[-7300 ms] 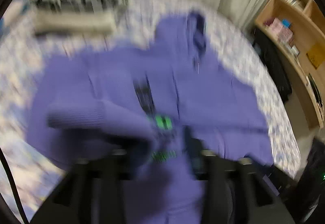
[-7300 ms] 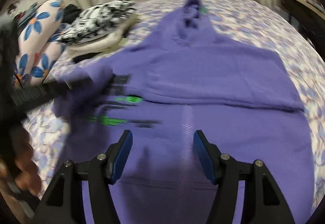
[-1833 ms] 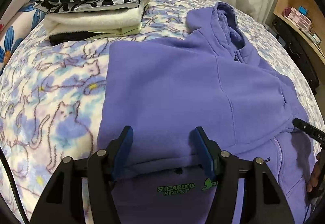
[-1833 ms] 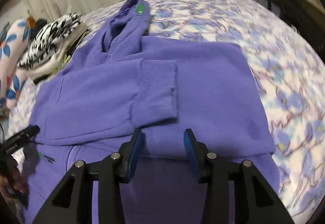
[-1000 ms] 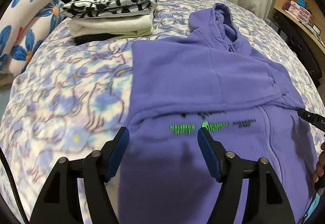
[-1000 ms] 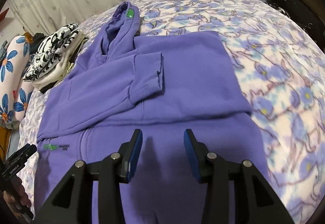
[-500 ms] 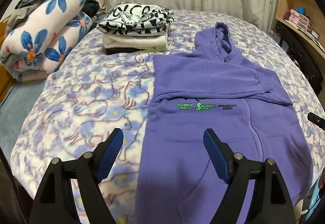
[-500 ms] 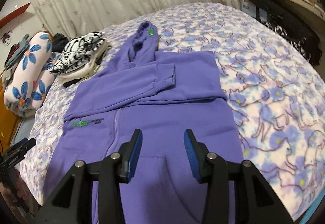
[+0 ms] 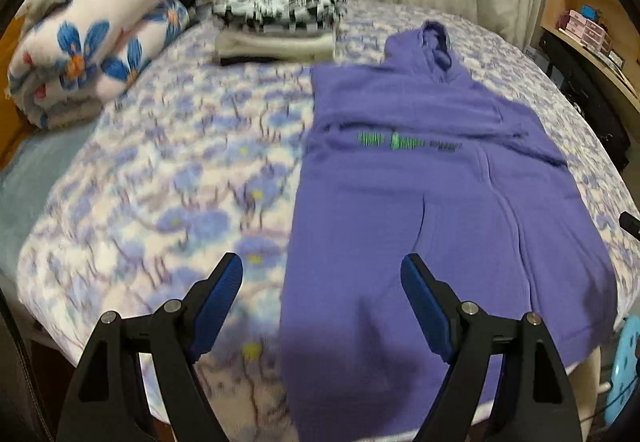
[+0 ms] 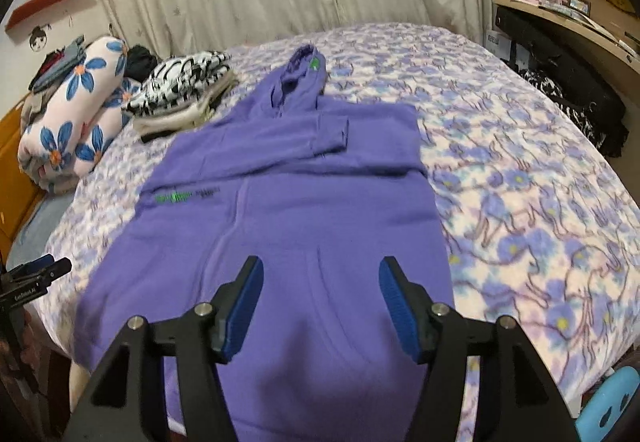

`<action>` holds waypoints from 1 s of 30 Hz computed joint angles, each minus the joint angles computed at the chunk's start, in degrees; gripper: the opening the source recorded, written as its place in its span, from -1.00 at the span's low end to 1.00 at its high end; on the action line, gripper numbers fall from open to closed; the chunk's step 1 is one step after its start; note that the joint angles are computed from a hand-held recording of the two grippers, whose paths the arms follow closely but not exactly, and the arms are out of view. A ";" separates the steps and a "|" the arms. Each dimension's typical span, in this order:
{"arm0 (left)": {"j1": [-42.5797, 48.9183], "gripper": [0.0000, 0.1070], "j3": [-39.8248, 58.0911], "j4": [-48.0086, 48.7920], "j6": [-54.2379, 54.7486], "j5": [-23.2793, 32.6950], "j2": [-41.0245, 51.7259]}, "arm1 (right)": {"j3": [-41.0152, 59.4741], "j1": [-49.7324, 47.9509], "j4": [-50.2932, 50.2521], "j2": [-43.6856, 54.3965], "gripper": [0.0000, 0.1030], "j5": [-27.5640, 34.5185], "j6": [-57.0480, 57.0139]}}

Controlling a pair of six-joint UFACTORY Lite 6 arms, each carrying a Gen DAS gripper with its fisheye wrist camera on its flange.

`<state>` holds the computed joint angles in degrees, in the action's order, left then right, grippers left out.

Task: Fold large clothes
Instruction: 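Grasp the hoodie hem with both tools at the bed edge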

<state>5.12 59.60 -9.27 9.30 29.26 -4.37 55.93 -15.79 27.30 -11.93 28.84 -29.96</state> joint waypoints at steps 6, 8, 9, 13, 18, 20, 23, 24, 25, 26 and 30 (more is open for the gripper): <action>8.65 0.50 -6.33 -21.04 24.85 4.61 1.18 | -6.92 -10.33 5.98 -2.94 0.17 3.04 -13.07; 10.55 0.50 -7.62 -25.73 30.99 5.95 2.16 | -8.43 -13.60 7.23 -3.19 0.17 3.12 -16.41; 11.12 0.50 -7.78 -26.73 32.44 6.52 2.95 | -9.04 -15.80 8.32 -3.07 0.17 3.48 -18.71; 13.48 0.50 -8.28 -32.72 38.72 8.02 6.18 | -9.60 -24.76 12.72 -0.44 0.16 7.20 -26.74; 13.95 0.50 -8.84 -37.96 44.98 9.72 7.56 | -8.52 -31.57 15.38 4.91 0.16 15.49 -33.55; 13.44 0.50 -8.91 -38.11 45.70 10.52 7.54 | -8.94 -32.49 16.83 6.10 0.16 18.31 -36.62; 11.61 0.50 -10.11 -37.81 47.28 8.78 6.84 | -9.76 -32.90 19.26 7.37 -0.01 22.69 -41.18; 11.70 0.50 -10.50 -39.14 49.19 8.75 6.99 | -9.85 -32.63 19.92 7.87 -0.11 24.26 -42.20; 12.03 0.50 -10.46 -40.28 50.39 9.08 7.55 | -10.39 -31.83 20.49 7.39 -0.13 24.11 -42.78; 12.85 0.50 -10.04 -41.82 51.79 10.02 8.68 | -10.42 -31.43 20.90 7.44 -0.14 24.27 -43.62; 15.90 0.54 -7.83 -46.62 56.91 13.89 13.48 | -9.66 -30.29 22.45 10.29 -0.17 24.18 -45.23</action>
<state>21.03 51.76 -55.88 66.20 43.14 9.11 46.26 -46.07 49.75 -1.65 53.02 -75.18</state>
